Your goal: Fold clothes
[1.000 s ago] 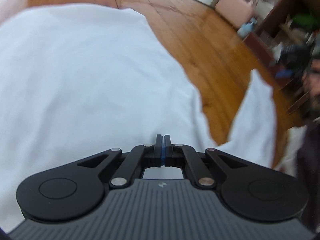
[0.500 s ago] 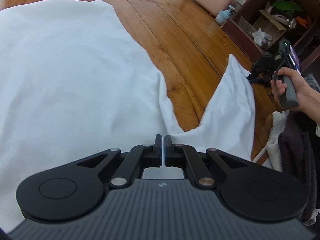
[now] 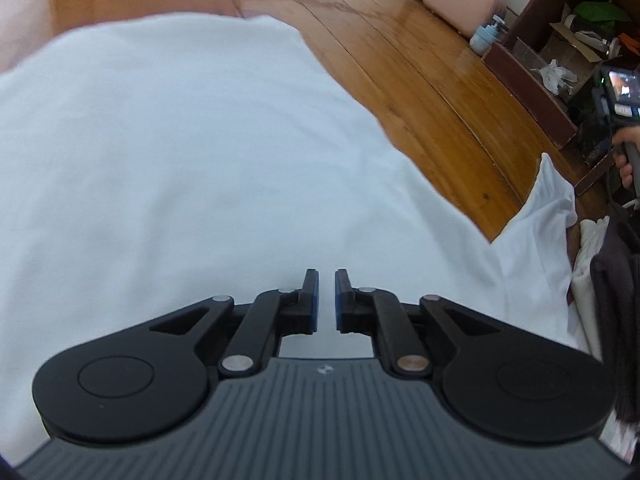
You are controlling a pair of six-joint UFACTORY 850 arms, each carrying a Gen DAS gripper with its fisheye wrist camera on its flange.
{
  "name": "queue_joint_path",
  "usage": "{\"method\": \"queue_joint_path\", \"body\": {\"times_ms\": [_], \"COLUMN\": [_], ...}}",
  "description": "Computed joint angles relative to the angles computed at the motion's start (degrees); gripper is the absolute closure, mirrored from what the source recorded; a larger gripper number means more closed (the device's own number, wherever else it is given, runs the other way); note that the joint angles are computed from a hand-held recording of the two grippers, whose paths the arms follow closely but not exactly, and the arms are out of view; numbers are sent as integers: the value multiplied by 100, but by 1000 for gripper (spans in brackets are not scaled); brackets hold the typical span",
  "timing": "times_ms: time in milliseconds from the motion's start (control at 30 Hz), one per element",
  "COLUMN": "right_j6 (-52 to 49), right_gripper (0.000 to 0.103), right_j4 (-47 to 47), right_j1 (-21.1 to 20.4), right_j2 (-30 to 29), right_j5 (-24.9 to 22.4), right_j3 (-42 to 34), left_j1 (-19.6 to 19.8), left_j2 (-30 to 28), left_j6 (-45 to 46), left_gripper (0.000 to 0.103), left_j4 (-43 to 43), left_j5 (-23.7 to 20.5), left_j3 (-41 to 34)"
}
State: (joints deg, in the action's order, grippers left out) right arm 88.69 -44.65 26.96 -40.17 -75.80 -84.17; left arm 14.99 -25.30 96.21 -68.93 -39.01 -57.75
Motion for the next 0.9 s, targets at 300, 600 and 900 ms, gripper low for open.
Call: {"method": "queue_joint_path", "body": {"times_ms": [300, 600, 900], "right_j6": [-1872, -4353, -3343], "right_gripper": [58, 41, 41], "right_j4": [2761, 4344, 3662], "right_j1": [162, 495, 276], "right_j2": [269, -1955, -2421], "right_j5": [5159, 4289, 4394], "right_j3": [-459, -4015, -4494], "left_j1": [1323, 1534, 1308], "left_j2": [-695, -2438, -3581], "left_j6": [-1351, -3096, -3596], "left_gripper": [61, 61, 45], "left_j4": [505, 1898, 1814], "left_j5": [243, -309, -721], "left_j3": [-1528, -4035, -5705]}}
